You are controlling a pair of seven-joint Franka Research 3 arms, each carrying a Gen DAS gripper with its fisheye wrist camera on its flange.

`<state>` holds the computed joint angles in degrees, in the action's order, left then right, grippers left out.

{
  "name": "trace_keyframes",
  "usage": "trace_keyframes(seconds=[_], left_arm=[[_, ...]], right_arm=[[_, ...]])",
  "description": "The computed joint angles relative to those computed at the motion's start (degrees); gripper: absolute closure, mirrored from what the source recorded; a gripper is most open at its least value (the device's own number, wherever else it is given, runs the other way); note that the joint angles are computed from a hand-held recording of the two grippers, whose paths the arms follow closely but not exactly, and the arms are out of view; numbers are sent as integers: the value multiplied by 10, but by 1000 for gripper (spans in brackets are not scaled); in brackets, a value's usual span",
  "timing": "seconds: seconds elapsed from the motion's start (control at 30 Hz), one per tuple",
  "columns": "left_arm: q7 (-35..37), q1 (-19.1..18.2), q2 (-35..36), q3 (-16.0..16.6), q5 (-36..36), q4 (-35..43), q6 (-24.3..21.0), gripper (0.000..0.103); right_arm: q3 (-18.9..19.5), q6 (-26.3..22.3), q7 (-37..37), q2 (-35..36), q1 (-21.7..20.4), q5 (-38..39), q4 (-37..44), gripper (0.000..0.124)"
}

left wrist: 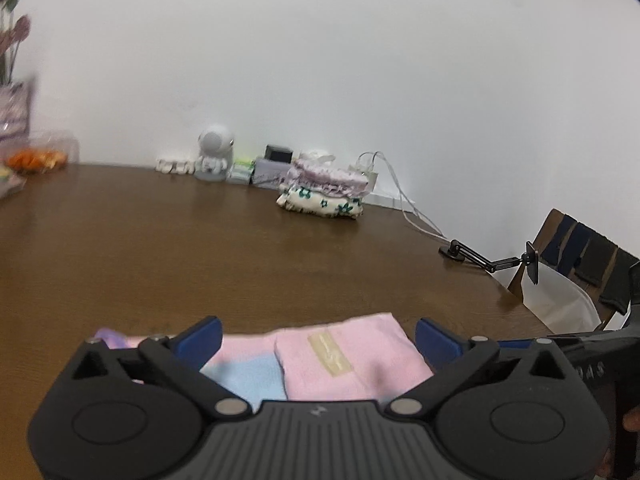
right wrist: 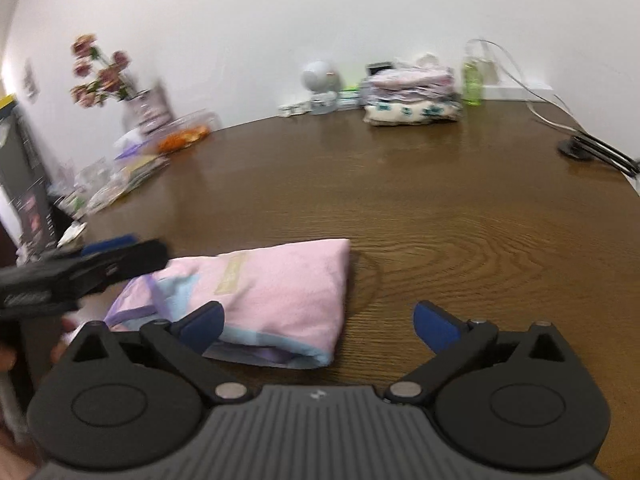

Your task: Fold clothes

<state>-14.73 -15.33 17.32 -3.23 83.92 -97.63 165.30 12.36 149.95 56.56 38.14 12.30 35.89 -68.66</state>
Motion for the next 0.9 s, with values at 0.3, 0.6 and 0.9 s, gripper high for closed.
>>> trace_keyframes(seconds=[0.3,0.6,0.9], left_arm=[[19,1,-23,-8,-47,-39,-6,0],[38,10,-37,-16,-74,-57,-3,0],[13,10,-49,-12,-56,-73,0,0]], right_arm=[[-5,-17,48,2,-1,3,-2,21],[-3,-8,46,-21,0,7,-35,21],[-6,-21,56,-18,4,6,-32,21]])
